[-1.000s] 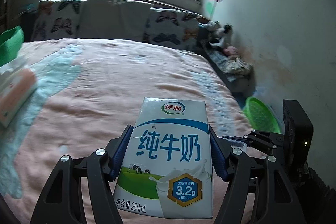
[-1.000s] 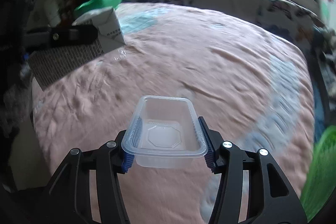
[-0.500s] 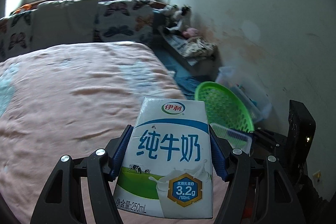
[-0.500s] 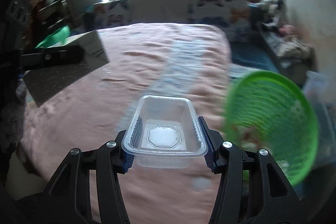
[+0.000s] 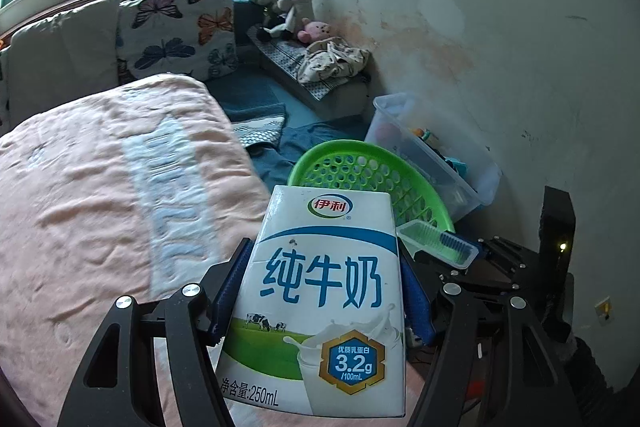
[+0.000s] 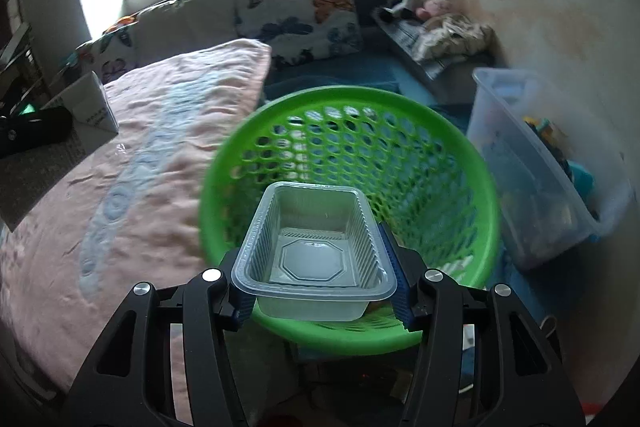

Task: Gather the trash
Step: 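Carry the milk carton and clear tray over the green basket with both tools, then drop the clear tray into the green basket with the right tool while the left drops the carton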

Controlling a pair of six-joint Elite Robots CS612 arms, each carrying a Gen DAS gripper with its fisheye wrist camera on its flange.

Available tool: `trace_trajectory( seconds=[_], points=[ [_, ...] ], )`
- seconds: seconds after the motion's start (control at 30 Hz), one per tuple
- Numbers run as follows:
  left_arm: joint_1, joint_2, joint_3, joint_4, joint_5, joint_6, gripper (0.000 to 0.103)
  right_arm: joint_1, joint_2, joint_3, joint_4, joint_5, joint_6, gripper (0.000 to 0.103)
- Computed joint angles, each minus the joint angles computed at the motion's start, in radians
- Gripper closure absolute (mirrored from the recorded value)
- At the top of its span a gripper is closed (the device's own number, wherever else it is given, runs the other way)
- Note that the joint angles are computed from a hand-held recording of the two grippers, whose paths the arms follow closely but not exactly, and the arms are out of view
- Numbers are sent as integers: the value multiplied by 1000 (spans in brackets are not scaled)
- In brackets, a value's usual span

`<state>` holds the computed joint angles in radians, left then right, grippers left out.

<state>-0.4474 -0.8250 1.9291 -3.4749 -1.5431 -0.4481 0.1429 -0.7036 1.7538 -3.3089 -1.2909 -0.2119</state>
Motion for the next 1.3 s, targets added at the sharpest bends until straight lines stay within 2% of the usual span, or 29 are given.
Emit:
trace_trajectory(
  seconds=[0.1, 0.2, 0.57, 0.83, 0.87, 0.93, 1.07, 1.3],
  points=[
    [-7, 7, -30, 34, 0, 11, 38, -9, 7, -1, -5, -8, 16, 37],
    [-10, 16, -52, 60, -5, 19, 38, -15, 13, -7, 1, -7, 27, 33],
    [-17, 73, -159, 172, -45, 32, 37, -45, -7, 54, -68, 34, 50, 33],
    [-28, 108, -219, 246, -52, 42, 35, -57, -17, 96, -124, 30, 61, 31],
    [-28, 112, -224, 249, -54, 37, 35, -59, -17, 100, -129, 32, 66, 31],
    [-30, 118, -231, 249, -51, 33, 26, -63, -15, 102, -127, 35, 76, 31],
    [-30, 119, -223, 229, -55, 25, 26, -67, -16, 112, -126, 39, 89, 31],
    [-37, 81, -140, 139, 0, 1, 26, -54, -31, 143, -169, 42, 88, 30]
  ],
)
